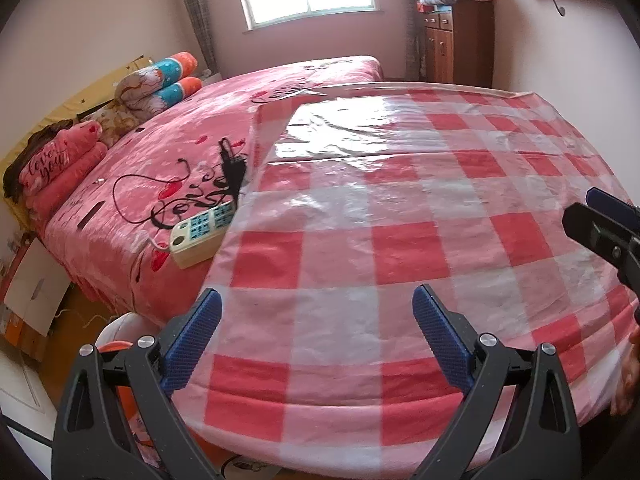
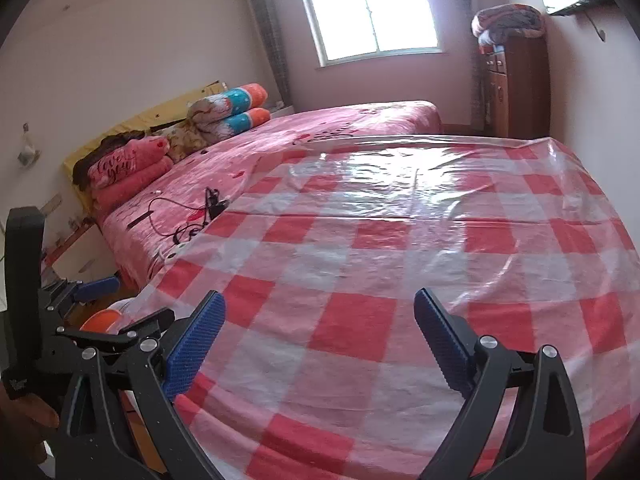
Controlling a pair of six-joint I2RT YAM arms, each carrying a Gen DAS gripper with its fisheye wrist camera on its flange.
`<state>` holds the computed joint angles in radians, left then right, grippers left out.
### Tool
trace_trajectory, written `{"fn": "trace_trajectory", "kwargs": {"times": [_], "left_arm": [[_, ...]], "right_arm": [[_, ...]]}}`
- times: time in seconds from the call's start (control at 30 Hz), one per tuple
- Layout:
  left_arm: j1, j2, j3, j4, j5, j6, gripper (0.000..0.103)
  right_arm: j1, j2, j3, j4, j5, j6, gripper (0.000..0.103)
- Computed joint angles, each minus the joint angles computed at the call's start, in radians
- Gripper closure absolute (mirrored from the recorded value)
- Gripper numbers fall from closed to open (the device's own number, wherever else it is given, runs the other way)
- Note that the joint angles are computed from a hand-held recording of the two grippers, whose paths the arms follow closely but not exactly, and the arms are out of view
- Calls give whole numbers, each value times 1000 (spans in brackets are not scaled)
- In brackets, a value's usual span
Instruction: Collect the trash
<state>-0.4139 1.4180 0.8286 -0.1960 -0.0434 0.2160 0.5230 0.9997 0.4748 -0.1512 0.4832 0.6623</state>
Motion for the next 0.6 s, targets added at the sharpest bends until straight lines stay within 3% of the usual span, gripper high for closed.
{"fn": "trace_trajectory", "kwargs": {"times": [0.6], "left_arm": [[-196,88,77,7,-73,-73,6]], "right_arm": [[-201,-253,-108,-110,-43,-28,9]]}}
